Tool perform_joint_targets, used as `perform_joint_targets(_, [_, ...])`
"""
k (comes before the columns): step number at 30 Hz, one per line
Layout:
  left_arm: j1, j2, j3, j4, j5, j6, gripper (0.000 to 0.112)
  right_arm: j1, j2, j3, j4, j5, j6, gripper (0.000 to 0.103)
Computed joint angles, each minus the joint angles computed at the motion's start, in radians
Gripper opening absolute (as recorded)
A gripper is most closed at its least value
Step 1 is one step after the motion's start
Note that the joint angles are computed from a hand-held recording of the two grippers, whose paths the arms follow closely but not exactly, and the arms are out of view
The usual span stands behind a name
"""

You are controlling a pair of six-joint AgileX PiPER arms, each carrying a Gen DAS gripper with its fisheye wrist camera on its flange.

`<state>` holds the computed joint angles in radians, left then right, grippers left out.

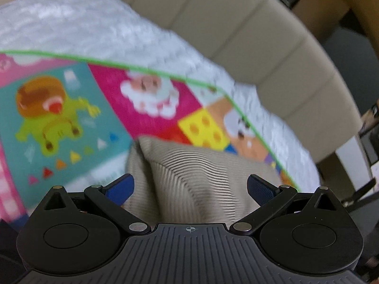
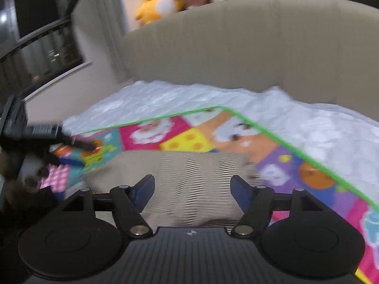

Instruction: Fold clothes

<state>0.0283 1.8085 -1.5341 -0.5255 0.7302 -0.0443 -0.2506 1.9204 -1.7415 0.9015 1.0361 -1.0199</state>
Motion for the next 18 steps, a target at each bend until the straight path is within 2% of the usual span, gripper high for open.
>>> perform_joint_targets(8, [-0.03,0.099,0.004,-0.043,-0.005,-0.026,0.102,0.081,0.2,-0.17,-0.179,-0.039,0.191,0.072])
perform_joint_targets(9, [-0.026,0.109,0.003,-0.055,-0.009,-0.026,0.098,0.1,0.224,-0.187,-0.205,-0.045,0.207,0.067])
perform_joint_targets(10, [-0.022,0.12,-0.005,-0.061,-0.006,-0.028,0.09,0.118,0.24,-0.197,-0.232,-0.055,0.223,0.056])
perform_joint_targets(11, [-0.019,0.133,-0.022,-0.061,0.008,-0.033,0.076,0.13,0.25,-0.203,-0.247,-0.06,0.234,0.038])
perform_joint_targets(12, [-0.016,0.146,-0.039,-0.061,0.023,-0.039,0.064,0.133,0.248,-0.203,-0.245,-0.058,0.234,0.031])
perform_joint_targets(15, [-0.009,0.127,-0.054,-0.085,0.059,0.016,0.043,0.104,0.186,-0.16,-0.181,-0.027,0.181,0.028])
perform_joint_targets(18, [0.002,0.048,-0.029,-0.118,0.097,0.079,0.042,0.044,0.113,-0.137,-0.126,0.078,0.167,0.028])
